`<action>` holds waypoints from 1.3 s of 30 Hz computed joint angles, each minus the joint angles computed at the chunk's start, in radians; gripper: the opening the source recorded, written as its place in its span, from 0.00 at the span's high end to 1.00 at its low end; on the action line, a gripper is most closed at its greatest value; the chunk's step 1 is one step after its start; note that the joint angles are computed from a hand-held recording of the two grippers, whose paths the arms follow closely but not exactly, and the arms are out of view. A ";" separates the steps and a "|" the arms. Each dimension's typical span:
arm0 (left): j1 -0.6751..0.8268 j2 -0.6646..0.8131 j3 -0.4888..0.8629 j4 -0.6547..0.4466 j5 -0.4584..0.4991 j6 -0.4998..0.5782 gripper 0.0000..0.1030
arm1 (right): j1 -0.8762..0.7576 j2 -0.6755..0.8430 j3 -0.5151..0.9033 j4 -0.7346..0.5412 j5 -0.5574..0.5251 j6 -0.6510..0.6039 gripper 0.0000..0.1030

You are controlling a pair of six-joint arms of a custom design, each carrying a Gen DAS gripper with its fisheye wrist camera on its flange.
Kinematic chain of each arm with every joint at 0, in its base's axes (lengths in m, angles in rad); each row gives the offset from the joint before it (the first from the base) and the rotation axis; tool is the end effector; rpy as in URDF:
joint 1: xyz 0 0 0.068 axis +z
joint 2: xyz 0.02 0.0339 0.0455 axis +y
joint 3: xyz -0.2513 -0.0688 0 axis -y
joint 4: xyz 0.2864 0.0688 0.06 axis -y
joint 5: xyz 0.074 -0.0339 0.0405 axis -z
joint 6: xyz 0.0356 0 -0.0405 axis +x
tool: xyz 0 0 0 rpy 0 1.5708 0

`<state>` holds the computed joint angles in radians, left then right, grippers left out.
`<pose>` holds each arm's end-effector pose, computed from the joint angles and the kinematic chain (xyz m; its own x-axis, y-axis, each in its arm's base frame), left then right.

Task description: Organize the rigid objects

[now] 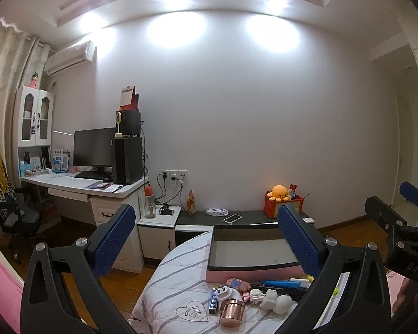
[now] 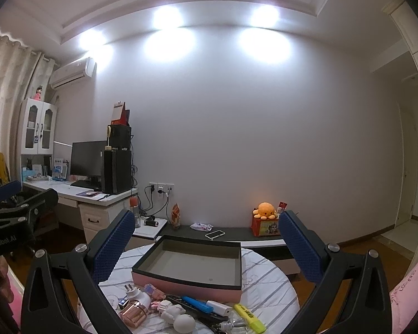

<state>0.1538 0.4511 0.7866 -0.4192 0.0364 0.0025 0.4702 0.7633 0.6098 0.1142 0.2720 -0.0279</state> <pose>0.1521 0.0223 0.3648 -0.0829 -0.0103 -0.9965 -0.1170 0.9931 -0.0006 0.2172 0.0997 0.2985 -0.0295 -0.0451 -0.9985 -0.1980 0.9795 -0.0384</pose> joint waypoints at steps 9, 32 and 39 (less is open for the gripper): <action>-0.004 -0.008 -0.009 0.013 -0.007 0.008 0.00 | 0.000 0.003 -0.003 0.010 0.009 -0.008 0.00; -0.089 0.018 -0.009 -0.005 -0.074 0.055 0.00 | -0.002 0.013 0.010 -0.016 0.035 0.013 0.00; -0.121 0.064 -0.002 0.006 -0.114 0.068 0.00 | -0.001 0.045 0.017 -0.003 0.038 0.021 0.00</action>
<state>0.0332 0.5152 0.7846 -0.4127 -0.0775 0.0707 0.4692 0.8085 0.6269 0.1109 0.3099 -0.0074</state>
